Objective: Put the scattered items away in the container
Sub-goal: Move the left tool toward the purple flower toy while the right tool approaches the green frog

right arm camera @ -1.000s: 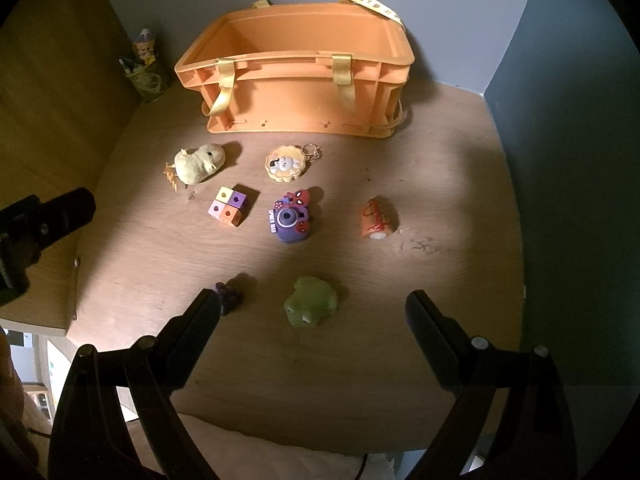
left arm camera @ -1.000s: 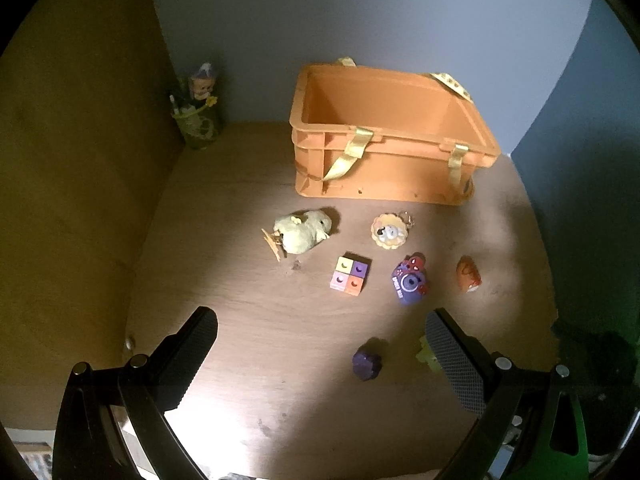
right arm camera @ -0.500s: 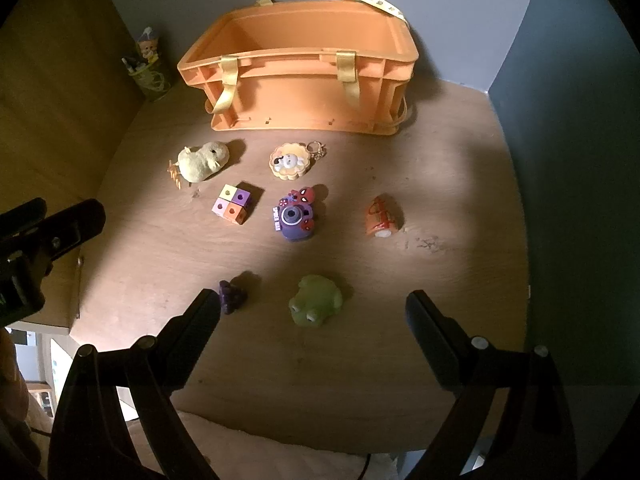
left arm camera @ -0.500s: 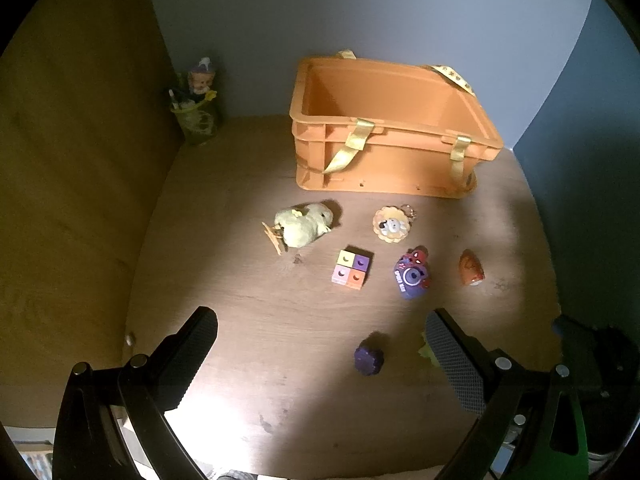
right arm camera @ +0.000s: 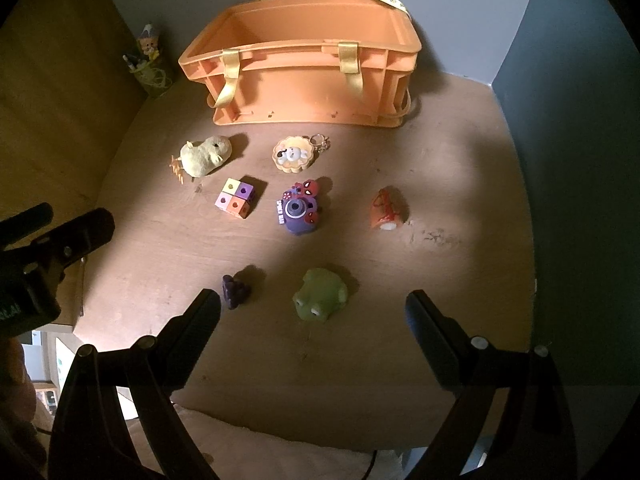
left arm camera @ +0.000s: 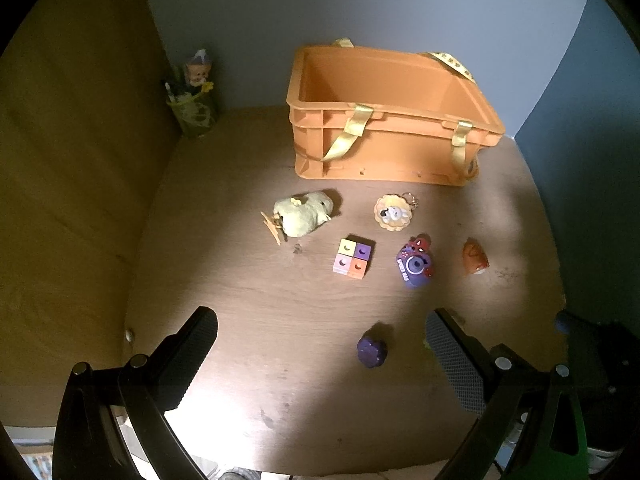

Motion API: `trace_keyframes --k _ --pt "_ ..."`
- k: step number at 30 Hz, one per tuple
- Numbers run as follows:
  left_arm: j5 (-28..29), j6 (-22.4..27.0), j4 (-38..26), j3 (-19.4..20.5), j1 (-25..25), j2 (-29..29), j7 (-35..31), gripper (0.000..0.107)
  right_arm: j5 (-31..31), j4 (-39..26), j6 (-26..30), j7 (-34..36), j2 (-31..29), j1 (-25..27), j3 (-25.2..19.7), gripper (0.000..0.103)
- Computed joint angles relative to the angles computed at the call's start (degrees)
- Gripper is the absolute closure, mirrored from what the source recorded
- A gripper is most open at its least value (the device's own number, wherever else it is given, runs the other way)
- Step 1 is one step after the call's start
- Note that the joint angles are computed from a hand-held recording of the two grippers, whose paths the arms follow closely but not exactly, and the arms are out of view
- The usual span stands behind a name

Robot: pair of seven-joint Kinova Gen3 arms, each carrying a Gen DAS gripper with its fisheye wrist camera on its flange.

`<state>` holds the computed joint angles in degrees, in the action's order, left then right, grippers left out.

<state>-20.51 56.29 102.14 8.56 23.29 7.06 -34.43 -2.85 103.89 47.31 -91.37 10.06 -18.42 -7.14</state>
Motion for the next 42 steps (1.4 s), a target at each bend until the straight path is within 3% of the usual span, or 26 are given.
trace_keyframes --k 14,21,28,38,40,42 --pt "0.91 -2.80 2.74 -0.22 0.10 -0.28 5.10 0.005 -0.90 1.16 -0.60 1.48 0.60 0.63 0.06 0.013" --pt "-3.19 -1.39 2.57 0.89 2.07 -0.98 9.67 0.005 -1.62 1.62 -0.96 2.32 0.63 1.13 0.12 0.014" --pt "-0.09 -2.40 2.70 0.85 0.87 -0.60 6.39 0.006 -1.90 1.40 -0.73 2.99 0.69 1.28 0.06 0.014" --pt "9.52 -5.86 4.13 0.40 -2.01 0.56 -3.25 0.025 -2.57 3.48 -3.05 5.80 0.15 1.67 -0.20 0.014" --pt "11.65 -6.31 4.25 0.81 -2.75 1.05 -6.05 0.033 -3.48 4.30 -4.13 7.34 0.03 2.16 -0.35 0.014" --pt "10.45 -4.79 3.28 0.37 -0.98 2.04 -6.06 0.038 -4.05 4.82 -4.64 8.45 0.12 2.45 -0.37 0.014"
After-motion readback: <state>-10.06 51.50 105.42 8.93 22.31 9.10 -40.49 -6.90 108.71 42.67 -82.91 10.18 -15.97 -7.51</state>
